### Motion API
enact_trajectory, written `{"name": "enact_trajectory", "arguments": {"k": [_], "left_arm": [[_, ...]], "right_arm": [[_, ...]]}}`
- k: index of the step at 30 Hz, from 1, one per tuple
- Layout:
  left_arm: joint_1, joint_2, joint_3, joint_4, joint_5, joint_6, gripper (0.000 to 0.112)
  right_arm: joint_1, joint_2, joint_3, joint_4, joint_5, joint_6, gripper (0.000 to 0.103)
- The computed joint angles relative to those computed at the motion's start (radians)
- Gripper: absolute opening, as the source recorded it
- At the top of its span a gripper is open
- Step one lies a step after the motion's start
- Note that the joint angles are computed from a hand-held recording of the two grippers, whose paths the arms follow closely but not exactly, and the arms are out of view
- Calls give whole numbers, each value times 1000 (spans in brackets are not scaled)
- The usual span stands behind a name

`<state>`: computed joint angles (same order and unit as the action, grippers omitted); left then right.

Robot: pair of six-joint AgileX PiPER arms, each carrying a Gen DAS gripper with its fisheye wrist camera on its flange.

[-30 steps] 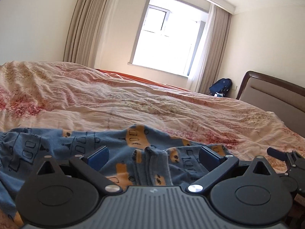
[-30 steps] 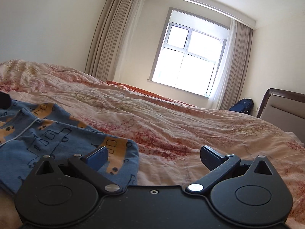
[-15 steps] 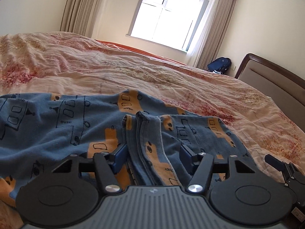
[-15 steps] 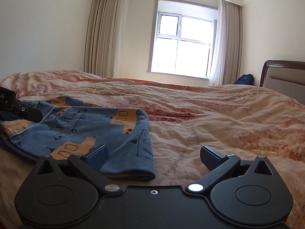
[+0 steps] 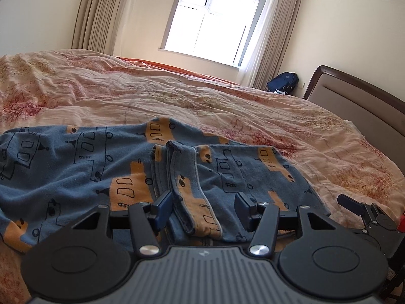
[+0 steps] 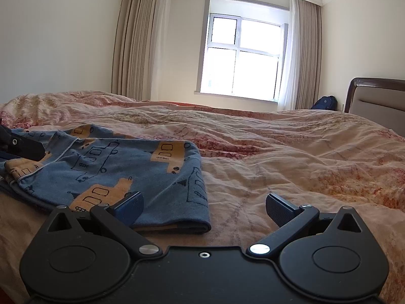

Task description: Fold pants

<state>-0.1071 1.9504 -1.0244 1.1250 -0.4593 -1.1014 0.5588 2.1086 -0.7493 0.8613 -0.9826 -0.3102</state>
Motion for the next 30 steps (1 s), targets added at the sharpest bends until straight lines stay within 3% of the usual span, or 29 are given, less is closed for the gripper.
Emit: {"name": "enact_trajectory", "arguments": {"k": [3,5,7,10,16,21,24,29,30], "left_arm": [[1,-9,9,23,13,-27,56],[-8,-20,25,-18,40,13,46],[-16,-26,39,-91,59,74,23],[-5,-36,51,-100,40,75,6],[-15,-82,107,-218,34,208,5],[-4,-59,101,-192,31,180,5],[15,-69,118,-179,-5,168,12],[42,-131,172,-291,-20,231,62],[50,-147,179,-314,-13,241,80]], "right_arm": [[2,-3,4,0,1,-2,103],[2,-4,6,-1,0,1,103],[4,-6,11,0,-2,5,103],[8,-10,14,6,-3,1,103],[18,-24,27,7,-15,-14,103],[25,-27,28,11,-9,-16,103],[28,-32,18,14,-5,-38,103],[4,-36,-30,-75,6,-61,102],[-2,-36,-48,-93,14,-64,103]]}}
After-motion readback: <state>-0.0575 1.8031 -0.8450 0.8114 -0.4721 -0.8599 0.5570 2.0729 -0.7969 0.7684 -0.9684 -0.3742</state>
